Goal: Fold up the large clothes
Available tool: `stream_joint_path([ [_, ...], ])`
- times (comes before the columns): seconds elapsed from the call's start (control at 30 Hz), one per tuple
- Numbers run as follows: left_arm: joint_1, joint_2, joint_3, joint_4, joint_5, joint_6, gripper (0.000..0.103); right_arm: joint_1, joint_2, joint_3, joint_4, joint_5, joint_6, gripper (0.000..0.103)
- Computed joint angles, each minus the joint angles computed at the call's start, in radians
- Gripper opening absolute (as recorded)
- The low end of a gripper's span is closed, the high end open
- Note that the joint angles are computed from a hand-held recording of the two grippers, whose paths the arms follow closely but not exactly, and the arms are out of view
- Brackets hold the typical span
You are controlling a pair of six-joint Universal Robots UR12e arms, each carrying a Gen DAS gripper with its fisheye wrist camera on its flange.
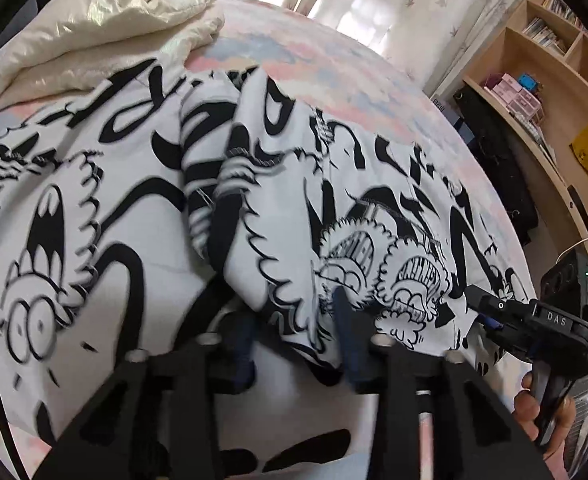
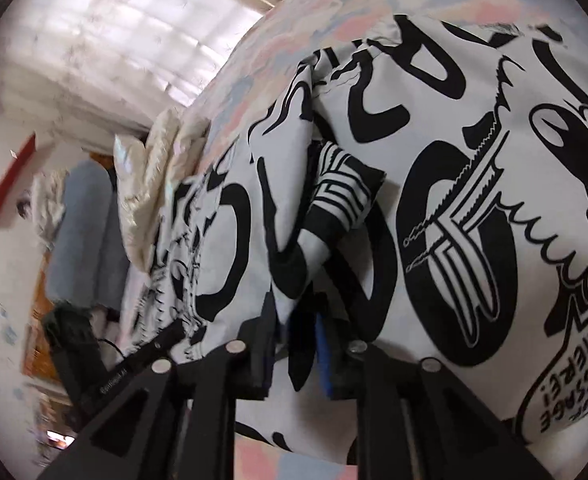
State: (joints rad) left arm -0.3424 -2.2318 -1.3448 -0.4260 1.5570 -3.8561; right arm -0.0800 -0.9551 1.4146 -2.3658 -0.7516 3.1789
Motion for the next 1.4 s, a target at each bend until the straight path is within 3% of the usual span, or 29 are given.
stream_joint_path([
  [0.07, 0.009, 0.006, -0.015, 0.025, 0.000, -0.009, 0.055, -0.003, 0.010, -0.010, -0.017, 0.009, 0.023, 0.032],
  [0.17, 0.029, 0.007, -0.030, 0.063, -0.034, -0.061, 0.056, -0.005, 0.032, -0.031, -0.053, 0.036, 0.083, 0.044],
  [0.33, 0.063, -0.015, -0.022, 0.096, -0.082, -0.127, 0.056, -0.007, 0.080, -0.075, -0.121, 0.071, 0.213, 0.045],
  [0.37, 0.064, -0.019, -0.017, 0.096, -0.081, -0.130, 0.052, -0.006, 0.089, -0.081, -0.154, 0.069, 0.233, 0.045],
  [0.4, 0.066, -0.024, -0.009, 0.091, -0.079, -0.129, 0.039, -0.003, 0.092, -0.085, -0.172, 0.055, 0.233, 0.043],
  [0.43, 0.068, -0.025, -0.007, 0.086, -0.086, -0.128, 0.032, 0.004, 0.090, -0.089, -0.184, 0.010, 0.212, 0.037],
  [0.47, 0.068, -0.025, -0.001, 0.071, -0.086, -0.134, 0.021, 0.009, 0.083, -0.087, -0.198, -0.029, 0.186, 0.015],
  [0.5, 0.065, -0.023, -0.003, 0.077, -0.078, -0.136, 0.012, 0.013, 0.072, -0.079, -0.220, -0.054, 0.151, 0.012],
  [0.6, 0.043, -0.016, 0.005, 0.030, -0.011, -0.108, 0.009, 0.025, 0.040, -0.041, -0.316, -0.150, 0.097, 0.009],
  [0.67, 0.036, -0.019, 0.009, -0.014, 0.003, -0.104, 0.009, 0.041, 0.032, -0.036, -0.287, -0.238, 0.042, 0.009],
  [0.77, 0.037, -0.017, -0.012, 0.008, -0.006, -0.111, 0.011, 0.047, 0.041, -0.050, -0.167, -0.281, -0.015, 0.010],
  [0.83, 0.032, -0.008, -0.009, -0.024, 0.015, -0.094, 0.013, 0.045, 0.030, -0.036, -0.174, -0.283, -0.011, 0.012],
  [0.93, 0.014, 0.009, 0.000, -0.074, 0.075, -0.056, 0.026, 0.041, 0.001, -0.017, -0.167, -0.292, -0.029, 0.014],
  [1.1, -0.015, 0.047, -0.010, -0.104, 0.157, -0.020, 0.036, 0.035, -0.070, 0.043, -0.195, -0.282, -0.079, 0.016],
  [1.4, -0.081, 0.141, -0.056, -0.129, 0.302, 0.022, 0.049, 0.014, -0.233, 0.151, -0.159, -0.265, -0.242, 0.016],
])
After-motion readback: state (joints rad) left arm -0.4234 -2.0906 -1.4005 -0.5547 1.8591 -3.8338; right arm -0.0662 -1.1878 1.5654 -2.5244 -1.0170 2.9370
